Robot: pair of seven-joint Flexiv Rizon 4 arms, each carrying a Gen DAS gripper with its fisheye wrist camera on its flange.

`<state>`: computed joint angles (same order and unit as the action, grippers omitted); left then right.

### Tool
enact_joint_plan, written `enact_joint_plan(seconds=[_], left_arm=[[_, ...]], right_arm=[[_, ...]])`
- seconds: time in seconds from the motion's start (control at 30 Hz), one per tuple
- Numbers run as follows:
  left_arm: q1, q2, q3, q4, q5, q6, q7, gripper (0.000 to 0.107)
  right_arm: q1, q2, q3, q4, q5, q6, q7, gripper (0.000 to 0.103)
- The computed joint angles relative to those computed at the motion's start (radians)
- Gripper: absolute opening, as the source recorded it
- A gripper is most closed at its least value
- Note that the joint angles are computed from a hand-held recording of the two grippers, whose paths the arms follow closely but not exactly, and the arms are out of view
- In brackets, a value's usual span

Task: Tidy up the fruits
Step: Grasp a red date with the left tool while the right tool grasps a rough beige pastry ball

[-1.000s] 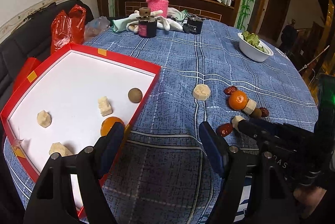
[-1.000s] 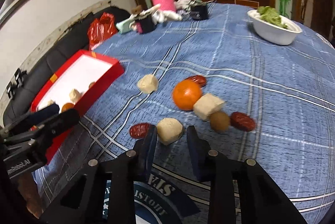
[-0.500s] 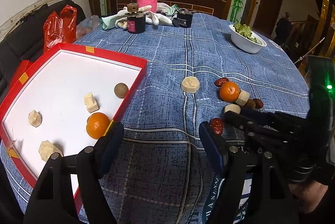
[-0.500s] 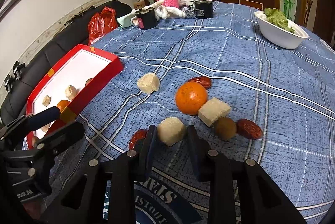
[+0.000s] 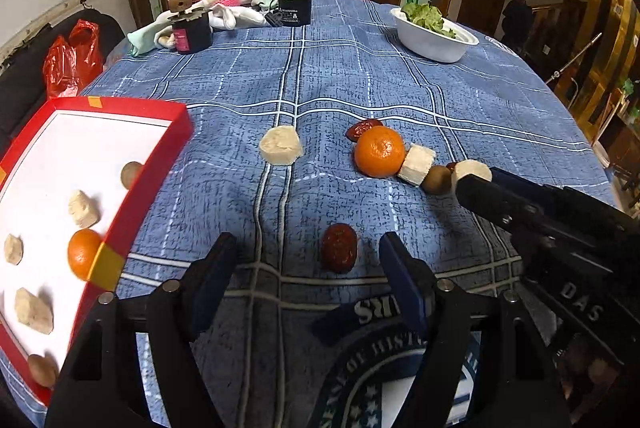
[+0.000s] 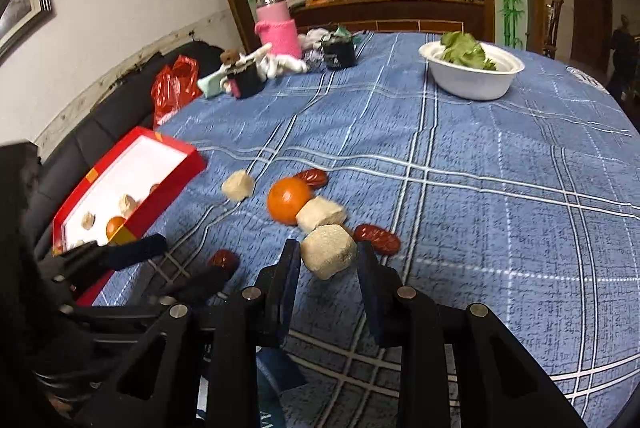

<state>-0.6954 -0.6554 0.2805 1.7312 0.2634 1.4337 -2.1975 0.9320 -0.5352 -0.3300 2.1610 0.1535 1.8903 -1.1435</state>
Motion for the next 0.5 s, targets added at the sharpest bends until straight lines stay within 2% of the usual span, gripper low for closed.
enact_joint_plan(seconds=[0.1,0.13,0.33,0.43,0.5], left_arm=[[0.015,-0.007,-0.022,-0.016,-0.006,-0.038,0.023,0.038],[0.020,-0.008,-0.030,-0.021,-0.009,-0.052,0.028,0.033],[0.000,-0.008,-0.010,-0.043,0.039,-0.093,-0.015,0.023],[-0.013,0.001,0.008,-0.034,0.073,-0.072,-0.056,0.017],[-0.025,0.008,0.024,-0.031,0.094,-0.065,-0.082,0.016]], right_arm=[[-0.052,-0.001,0.050,-0.004,-0.010,0.012,0.003,0.030],[-0.069,-0.002,0.067,-0.007,-0.015,0.013,0.003,0.030],[-0.098,0.001,0.104,-0.006,-0.015,0.037,-0.008,0.030],[-0.094,0.001,0.103,-0.006,-0.004,0.039,-0.017,0.030],[-0.088,0.001,0.099,-0.007,0.003,0.041,-0.022,0.030]])
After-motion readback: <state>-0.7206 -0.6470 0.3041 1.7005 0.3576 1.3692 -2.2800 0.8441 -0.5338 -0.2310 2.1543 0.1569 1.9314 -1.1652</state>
